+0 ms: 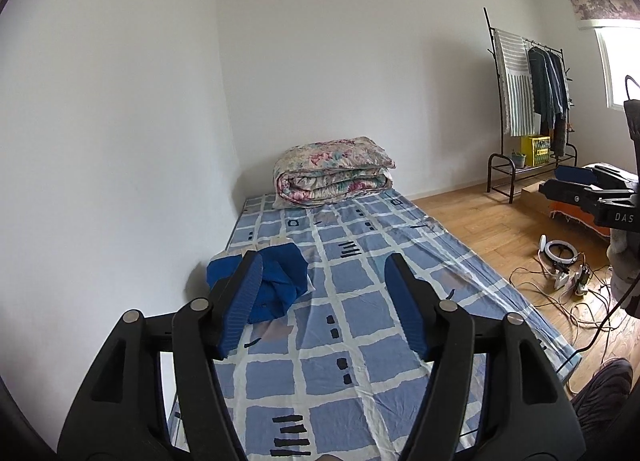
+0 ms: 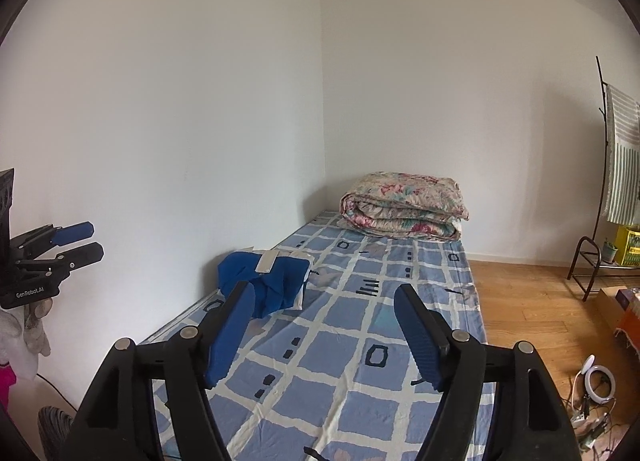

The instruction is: Fold large clothes

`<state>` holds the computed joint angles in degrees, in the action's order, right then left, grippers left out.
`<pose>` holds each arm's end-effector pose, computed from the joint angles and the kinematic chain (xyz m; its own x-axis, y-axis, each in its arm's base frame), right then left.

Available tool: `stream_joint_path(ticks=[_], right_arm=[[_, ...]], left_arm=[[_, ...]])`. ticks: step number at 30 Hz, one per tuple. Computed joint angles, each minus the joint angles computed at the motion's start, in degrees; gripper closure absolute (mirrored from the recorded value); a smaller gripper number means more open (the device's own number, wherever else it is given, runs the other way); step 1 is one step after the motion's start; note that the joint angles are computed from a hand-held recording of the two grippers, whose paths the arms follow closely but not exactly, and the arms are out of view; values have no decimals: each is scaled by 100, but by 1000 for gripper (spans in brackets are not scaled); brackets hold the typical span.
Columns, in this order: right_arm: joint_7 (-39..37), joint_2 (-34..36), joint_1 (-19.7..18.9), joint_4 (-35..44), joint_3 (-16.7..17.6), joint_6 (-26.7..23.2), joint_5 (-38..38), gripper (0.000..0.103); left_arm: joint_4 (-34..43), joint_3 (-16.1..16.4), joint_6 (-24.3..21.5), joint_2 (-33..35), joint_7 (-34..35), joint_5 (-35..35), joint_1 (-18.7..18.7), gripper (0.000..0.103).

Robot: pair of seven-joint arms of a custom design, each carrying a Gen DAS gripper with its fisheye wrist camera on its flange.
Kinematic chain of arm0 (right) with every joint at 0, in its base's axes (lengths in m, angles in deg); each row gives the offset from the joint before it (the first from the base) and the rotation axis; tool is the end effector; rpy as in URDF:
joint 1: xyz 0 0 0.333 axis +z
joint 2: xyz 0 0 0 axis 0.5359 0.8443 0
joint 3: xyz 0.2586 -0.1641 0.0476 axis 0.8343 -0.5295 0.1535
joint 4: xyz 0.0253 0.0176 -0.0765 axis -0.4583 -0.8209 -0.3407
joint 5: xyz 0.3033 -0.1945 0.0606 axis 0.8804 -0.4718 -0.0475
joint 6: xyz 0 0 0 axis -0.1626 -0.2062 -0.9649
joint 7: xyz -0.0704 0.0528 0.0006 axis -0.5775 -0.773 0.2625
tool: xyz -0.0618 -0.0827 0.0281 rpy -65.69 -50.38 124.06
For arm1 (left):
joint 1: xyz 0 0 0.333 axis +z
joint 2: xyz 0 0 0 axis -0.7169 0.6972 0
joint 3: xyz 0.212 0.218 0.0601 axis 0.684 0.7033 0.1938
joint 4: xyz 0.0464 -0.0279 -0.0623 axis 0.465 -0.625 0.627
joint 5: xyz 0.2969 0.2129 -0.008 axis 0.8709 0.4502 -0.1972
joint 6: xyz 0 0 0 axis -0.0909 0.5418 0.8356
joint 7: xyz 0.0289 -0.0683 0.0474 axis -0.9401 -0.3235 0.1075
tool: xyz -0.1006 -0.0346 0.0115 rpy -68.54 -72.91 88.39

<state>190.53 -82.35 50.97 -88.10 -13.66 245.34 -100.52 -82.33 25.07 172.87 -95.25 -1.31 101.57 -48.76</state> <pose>0.5010 0.2792 0.6873 0.2322 -0.9726 0.0103 -0.3292 -0.0886 -0.9401 0.4535 -0.1881 0.7372 -0.2075 -0.9707 -0.1207 -0.3266 0.1851 -0.9269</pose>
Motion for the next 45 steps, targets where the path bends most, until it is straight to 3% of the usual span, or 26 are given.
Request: stream_joint_path(ticks=[4,6,9,13,21,33,40,45], right_arm=[[236,-198,-36,-309,53,26,-262,21],[468,-246,-83,-467,106,83,-412,17],[637,-233,-123,-640,157,155,-510,15],[1335,-79,-135,-634,197,95,-1217,0],[1779,647,225,-287,-131,59,-1608,0],[2291,1698,787,264,-971,89,-1510,0],[2164,1984,998,434,-1171,-226,-1649,0],[1809,2096,917,425,-1127,-201,-1208,0]], left_arm=[[-348,7,39,-234,-33,-164,-110,26],[-510,-21,83,-303,-77,-206,-110,19],[-754,-252,223,-396,-501,28,172,2],[-841,-768,252,-324,-1403,772,825,0],[-716,-1205,202,266,-3305,2461,1382,0],[-197,-640,60,1495,-4491,3655,898,0],[-123,-128,-39,1765,-4225,3443,446,0],[-166,239,-9,1792,-4267,3453,127,0]])
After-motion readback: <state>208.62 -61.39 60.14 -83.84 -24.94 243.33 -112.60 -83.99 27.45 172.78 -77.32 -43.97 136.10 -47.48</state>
